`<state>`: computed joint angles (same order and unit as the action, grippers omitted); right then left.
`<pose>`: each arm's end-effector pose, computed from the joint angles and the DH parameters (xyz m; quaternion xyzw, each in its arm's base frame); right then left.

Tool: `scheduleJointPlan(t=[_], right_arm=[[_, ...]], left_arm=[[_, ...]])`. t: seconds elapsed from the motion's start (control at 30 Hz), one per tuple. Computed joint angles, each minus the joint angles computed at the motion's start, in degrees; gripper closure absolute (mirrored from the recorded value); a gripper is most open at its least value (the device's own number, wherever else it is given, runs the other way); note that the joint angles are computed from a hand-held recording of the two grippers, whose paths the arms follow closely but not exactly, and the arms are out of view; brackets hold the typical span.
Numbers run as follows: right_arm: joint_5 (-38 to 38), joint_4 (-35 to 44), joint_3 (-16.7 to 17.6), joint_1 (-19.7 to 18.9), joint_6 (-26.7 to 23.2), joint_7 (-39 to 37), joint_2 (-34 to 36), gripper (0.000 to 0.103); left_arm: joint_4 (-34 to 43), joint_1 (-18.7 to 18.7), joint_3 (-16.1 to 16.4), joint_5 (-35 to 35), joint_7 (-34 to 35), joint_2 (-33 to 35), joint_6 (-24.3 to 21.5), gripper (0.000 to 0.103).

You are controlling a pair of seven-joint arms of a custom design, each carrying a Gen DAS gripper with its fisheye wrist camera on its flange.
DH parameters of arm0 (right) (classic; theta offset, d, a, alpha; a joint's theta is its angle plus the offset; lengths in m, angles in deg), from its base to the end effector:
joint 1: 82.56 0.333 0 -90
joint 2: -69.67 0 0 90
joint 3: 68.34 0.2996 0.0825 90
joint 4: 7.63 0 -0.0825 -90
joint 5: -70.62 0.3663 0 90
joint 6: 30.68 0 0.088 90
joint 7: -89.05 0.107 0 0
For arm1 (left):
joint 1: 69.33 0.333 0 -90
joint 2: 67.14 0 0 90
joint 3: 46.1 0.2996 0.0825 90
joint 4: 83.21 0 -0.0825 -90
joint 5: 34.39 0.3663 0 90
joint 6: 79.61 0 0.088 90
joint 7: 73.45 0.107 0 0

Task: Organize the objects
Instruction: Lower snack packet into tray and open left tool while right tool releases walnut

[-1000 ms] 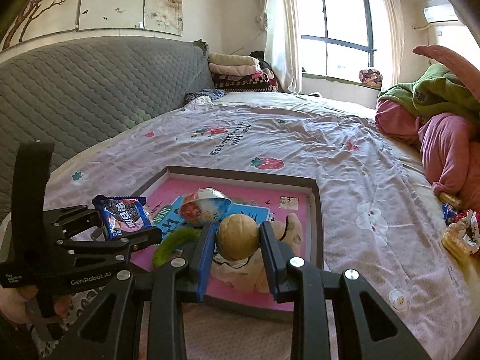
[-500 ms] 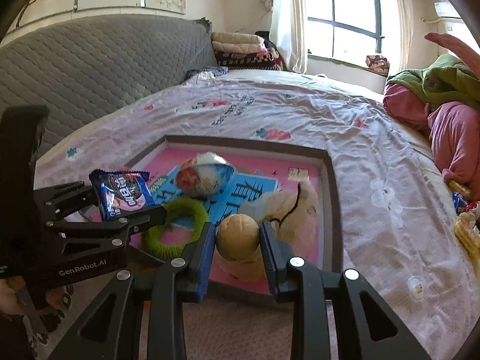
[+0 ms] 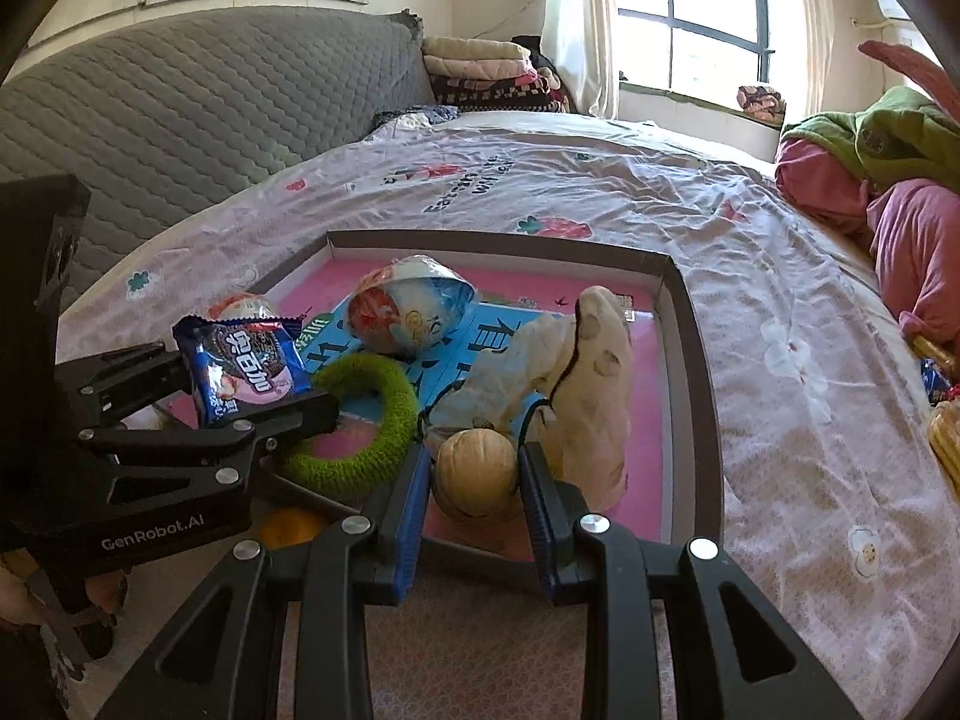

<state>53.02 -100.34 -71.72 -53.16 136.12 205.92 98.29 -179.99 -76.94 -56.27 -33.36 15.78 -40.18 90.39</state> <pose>0.6248 0.3341 0.4217 -0.7327 0.5549 -0.2172 0.3288 0.6697 -0.1947 0.4216 -0.5595 0.7276 -0.3379 0.2084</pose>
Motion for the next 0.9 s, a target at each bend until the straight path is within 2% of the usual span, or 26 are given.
scheduleJointPlan(t=[0.2,0.33,0.47,0.53,0.7,0.77,0.9], right_arm=[[0.5,0.18,0.26,-0.16,-0.4,0.02,0.05,0.072],[0.14,0.13,0.04,0.09,-0.59,0.07,-0.12,0.071],[-1.45,-0.09,-0.94,1.04,-0.09,0.72,-0.41,0.059],[-2.32,-0.47,-1.5,1.49,0.59,1.41,-0.76,0.057],[-3.75,-0.77,-2.14,1.88,0.94,2.91,-1.41,0.057],[-4.53,-1.24,-2.76,2.28,1.36,4.02,-1.9,0.057],[-5.48,-2.38,-2.96,2.28,2.34,5.2,-3.11,0.057]], left_arm=[[0.7,-0.16,0.09,0.15,0.0,0.45,-1.07,0.045],[-0.09,-0.09,0.02,0.14,-0.04,0.02,0.24,0.038],[-1.11,-0.14,0.17,0.22,-0.38,-0.76,2.56,0.033],[-1.45,0.51,-0.51,-0.27,-0.08,-1.13,3.1,0.032],[-1.9,0.77,-0.72,-0.77,-0.4,-2.05,3.58,0.032],[-2.45,2.0,-2.24,-1.84,0.6,-2.71,3.96,0.031],[-3.68,2.28,-2.74,-2.63,1.43,-4.18,5.05,0.029]])
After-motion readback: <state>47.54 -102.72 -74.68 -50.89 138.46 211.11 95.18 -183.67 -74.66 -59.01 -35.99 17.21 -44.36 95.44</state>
